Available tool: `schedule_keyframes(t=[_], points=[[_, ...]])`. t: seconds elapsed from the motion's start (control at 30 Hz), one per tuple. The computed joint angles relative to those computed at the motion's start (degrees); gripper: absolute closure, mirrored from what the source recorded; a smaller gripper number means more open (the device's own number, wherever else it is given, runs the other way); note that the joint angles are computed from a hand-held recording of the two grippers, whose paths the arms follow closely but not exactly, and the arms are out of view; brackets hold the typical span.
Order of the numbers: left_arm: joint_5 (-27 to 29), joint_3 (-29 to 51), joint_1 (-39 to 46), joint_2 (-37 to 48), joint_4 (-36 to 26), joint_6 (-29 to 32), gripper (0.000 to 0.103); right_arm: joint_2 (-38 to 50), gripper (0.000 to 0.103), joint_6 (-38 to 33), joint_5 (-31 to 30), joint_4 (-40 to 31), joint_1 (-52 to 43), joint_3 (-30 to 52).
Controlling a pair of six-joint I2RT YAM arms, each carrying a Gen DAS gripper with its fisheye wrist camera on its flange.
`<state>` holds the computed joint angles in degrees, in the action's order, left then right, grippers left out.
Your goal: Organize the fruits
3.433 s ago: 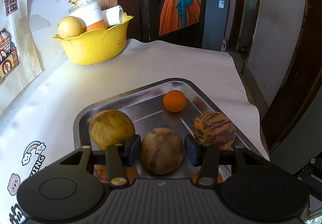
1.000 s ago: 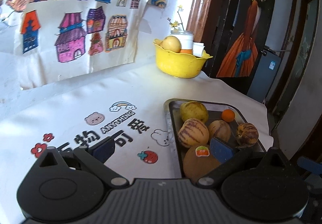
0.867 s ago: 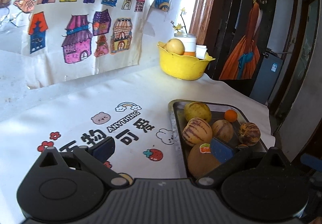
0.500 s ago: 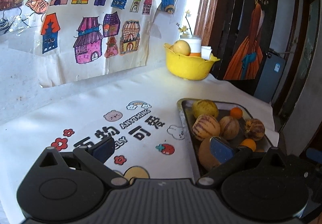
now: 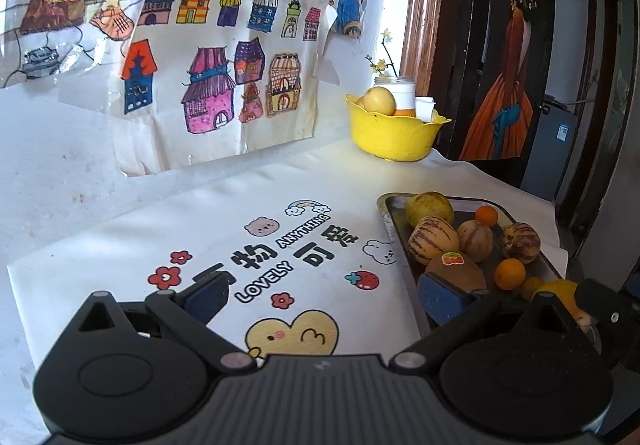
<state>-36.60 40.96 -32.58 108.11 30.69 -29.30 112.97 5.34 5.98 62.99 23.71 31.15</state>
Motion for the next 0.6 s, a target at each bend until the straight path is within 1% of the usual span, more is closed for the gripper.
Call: schedule_keyframes(t=[0.17,0.43,0.6], points=[[-1.4,-2.1,-0.8,-0.7,1.8,0.0,0.001,0.4,0.001,-0.6,2.3,2.8,1.7,-1.3],[-1.6,-6.8,-0.6,-2.6,4.7,-0.9,0.0,0.5,0.001,0.2,5.1,3.6,4.5,-3.0],[-0.7,-11.2,0.1,-4.1,7.8,-1.7,0.0,1.6,0.001,-1.4,9.8,6.5,7.3,-4.3]])
